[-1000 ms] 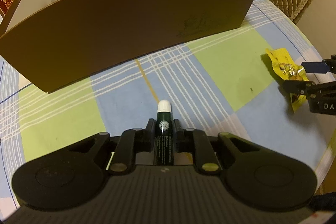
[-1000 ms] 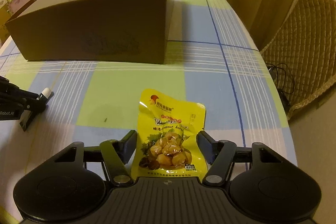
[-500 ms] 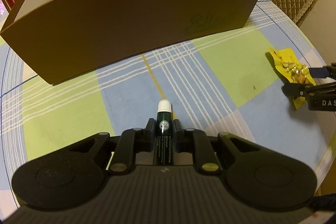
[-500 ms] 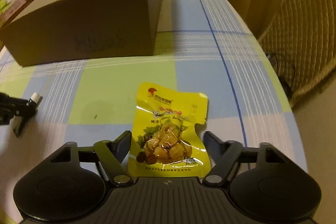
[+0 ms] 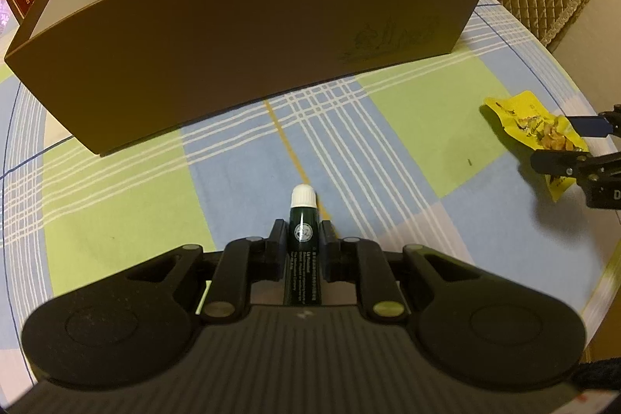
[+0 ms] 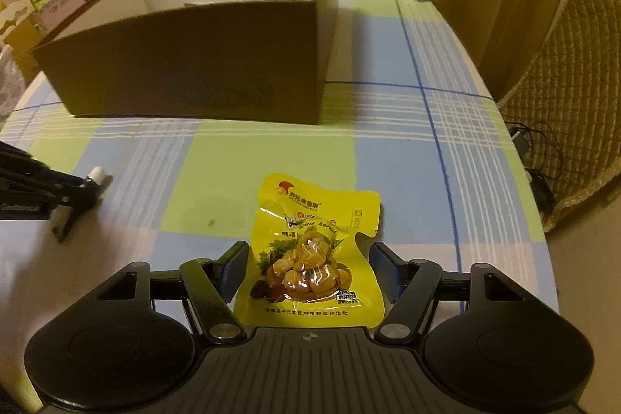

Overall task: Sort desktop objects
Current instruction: 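Grasp the yellow snack pouch with the right tool while the left tool holds the lip balm, then carry the yellow pouch and lip balm over the box with both tools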

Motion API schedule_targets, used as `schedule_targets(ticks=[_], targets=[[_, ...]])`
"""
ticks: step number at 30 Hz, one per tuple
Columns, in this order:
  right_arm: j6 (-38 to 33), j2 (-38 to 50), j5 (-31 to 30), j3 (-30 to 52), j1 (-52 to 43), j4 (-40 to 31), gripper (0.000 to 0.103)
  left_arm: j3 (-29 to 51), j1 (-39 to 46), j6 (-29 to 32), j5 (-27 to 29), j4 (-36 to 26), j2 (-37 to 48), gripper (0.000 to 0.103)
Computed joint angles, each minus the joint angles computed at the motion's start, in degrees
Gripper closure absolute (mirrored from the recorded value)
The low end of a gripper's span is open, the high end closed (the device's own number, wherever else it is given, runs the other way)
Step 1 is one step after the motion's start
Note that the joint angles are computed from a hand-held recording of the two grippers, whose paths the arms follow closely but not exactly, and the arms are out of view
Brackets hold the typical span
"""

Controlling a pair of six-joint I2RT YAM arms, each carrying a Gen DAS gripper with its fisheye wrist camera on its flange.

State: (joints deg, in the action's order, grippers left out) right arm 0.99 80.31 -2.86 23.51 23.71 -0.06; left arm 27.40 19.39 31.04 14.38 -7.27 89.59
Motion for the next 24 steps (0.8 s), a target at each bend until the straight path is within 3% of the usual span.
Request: schedule_targets(ticks=[4, 8, 13, 16, 24], targets=[[-1.97, -0.40, -2.33, 0.71, 0.07, -2.89, 0.038, 0.16, 0.36, 0.18, 0.07, -0.24, 0.04, 0.090], [-4.62, 4.54, -3.75, 3.35, 0.58, -6.58, 0.033, 0.22, 0.73, 0.35, 0.12, -0.51, 0.07, 0.090], [-3.43, 6.16, -2.20, 4.35, 3.14, -5.58, 0.030, 0.21, 1.17, 0.44, 0.26, -0.44, 0.11, 0.090], [-3.87, 7.38, -0.78, 4.62, 4.24, -3.97, 0.037, 0.20, 1.43, 0.69, 0.35, -0.25, 0.36, 0.090], [-5.32, 5.23, -1.38, 4.78, 4.32, -4.57, 0.041, 0.37, 2.42, 0.77, 0.60, -0.37, 0.51, 0.090]])
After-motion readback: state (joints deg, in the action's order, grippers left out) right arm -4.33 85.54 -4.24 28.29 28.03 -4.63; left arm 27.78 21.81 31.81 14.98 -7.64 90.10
